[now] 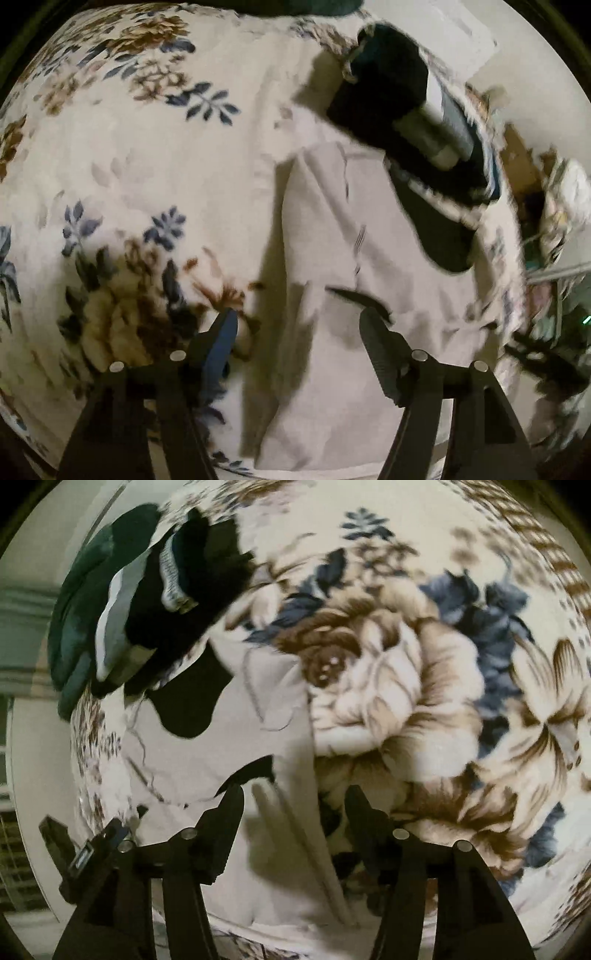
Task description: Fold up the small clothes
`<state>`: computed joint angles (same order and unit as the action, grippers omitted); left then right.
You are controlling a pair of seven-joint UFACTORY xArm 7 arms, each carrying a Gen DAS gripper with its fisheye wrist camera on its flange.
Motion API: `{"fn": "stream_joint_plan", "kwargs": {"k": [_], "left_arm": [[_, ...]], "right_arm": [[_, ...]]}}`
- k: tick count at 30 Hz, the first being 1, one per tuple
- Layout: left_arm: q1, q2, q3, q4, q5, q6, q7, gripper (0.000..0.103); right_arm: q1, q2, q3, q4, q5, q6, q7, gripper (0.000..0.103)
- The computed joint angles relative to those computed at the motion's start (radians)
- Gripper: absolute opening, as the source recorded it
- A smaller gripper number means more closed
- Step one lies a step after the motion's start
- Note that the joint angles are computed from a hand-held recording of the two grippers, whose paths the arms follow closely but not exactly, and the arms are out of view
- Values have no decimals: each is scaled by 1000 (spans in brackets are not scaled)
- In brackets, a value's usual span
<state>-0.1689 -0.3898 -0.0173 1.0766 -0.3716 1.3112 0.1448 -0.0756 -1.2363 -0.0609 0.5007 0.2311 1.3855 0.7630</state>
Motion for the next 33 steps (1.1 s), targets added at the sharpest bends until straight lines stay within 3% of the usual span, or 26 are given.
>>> {"fn": "stream_joint_plan", "kwargs": {"k": [4,6,7,8,9,11,22,29,31,33], "left_arm": [[-26,-51,-30,-71,27,-43,37,60],[-38,-81,-40,-98,42,-77,56,13],[-39,-90,-48,-105,63,-88,51,6],[-40,-100,-50,-112,71,-104,45,6],[-43,-122,-40,-126,57,-126,44,6],[-46,-145,-30,-128,51,-138,36,5],[-17,-220,22,-74,41,-49,-22,2],[-25,-14,5,-25,21,-91,-25,5],[-15,48,-1,16,27,-51,-57,5],[-5,32,10,19,6,-23,-58,8]], "right_arm": [[39,47,10,-6,6,-15,-43,59],[59,70,19,-12,10,-35,-70,58],[67,77,29,-13,6,-40,-80,52],[74,80,45,-11,-2,-51,-90,25],[77,81,57,-9,-7,-47,-89,8],[74,62,76,-6,-19,-45,-73,6],[78,-49,78,87,-34,64,-10,5],[51,46,38,52,-55,-12,-35,5],[39,124,31,56,-73,6,-44,14],[31,130,23,60,-70,24,-47,34]]}}
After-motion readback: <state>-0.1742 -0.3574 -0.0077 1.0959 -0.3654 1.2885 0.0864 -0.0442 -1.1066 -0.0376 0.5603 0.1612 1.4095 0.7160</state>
